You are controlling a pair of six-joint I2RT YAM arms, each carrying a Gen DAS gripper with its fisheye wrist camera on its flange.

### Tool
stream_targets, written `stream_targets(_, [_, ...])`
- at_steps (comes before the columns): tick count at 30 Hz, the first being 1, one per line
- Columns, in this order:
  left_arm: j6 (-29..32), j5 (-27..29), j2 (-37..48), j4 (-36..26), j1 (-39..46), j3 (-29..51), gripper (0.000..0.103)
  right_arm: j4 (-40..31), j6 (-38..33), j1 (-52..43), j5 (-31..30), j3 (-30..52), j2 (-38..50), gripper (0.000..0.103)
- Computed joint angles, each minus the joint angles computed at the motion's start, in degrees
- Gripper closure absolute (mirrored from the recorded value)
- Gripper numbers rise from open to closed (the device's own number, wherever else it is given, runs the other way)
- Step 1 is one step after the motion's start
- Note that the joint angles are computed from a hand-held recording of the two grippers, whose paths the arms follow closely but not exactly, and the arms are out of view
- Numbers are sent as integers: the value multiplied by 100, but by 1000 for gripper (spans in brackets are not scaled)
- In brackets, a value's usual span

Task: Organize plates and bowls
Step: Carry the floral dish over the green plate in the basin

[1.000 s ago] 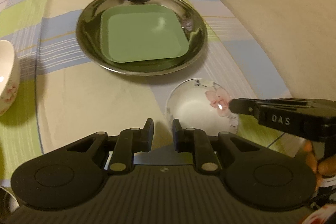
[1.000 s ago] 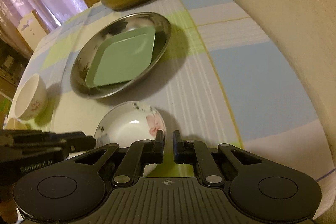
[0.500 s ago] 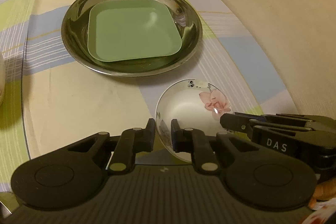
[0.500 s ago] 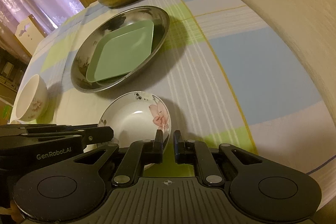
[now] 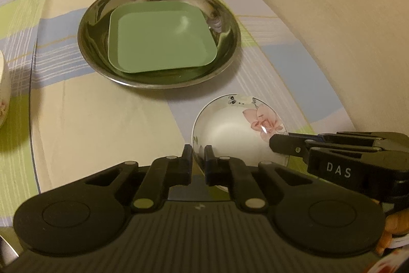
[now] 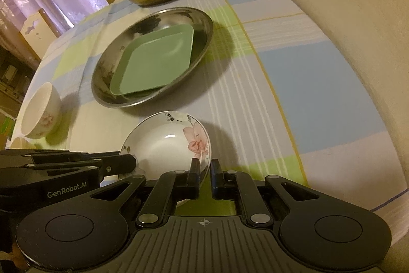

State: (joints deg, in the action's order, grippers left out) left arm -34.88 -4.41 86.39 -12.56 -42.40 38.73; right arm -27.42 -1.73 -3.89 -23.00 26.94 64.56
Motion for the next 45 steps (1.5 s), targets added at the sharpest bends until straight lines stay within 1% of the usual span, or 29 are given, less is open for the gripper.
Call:
stream_targets(6, [-17,-102,-484,-238,-61,-25,95,-392,-87,-113,-136,164,-284,94])
stream_targets(9, [33,-180,-638,-316,-52,2,95,-477,-71,-96,-179,270,-364,94])
stream_targets(12, [92,-250,-697,-351,22,72,95,-421,-2,-3,-181,398,-323,94])
stream_targets(17, [268,-260,-690,-313,313,199,95,-88,200,238,-148,636,7,94])
stream_targets(24, [579,-134,-318,-100,897,417,95,626,479,663,-3,1039,916,94])
stream_targets(34, [865,169,635,311,1628,850,95,1569,675,1075,255,1628,2282,94])
stream_targets(39, [993,283,1105,421,1867,1101,95,1813,723,1126,293,1984,2899,94])
stream_targets(45, [1052,353,1586,390,2007,1463,95,1911,699,1199,373,2310,3437,94])
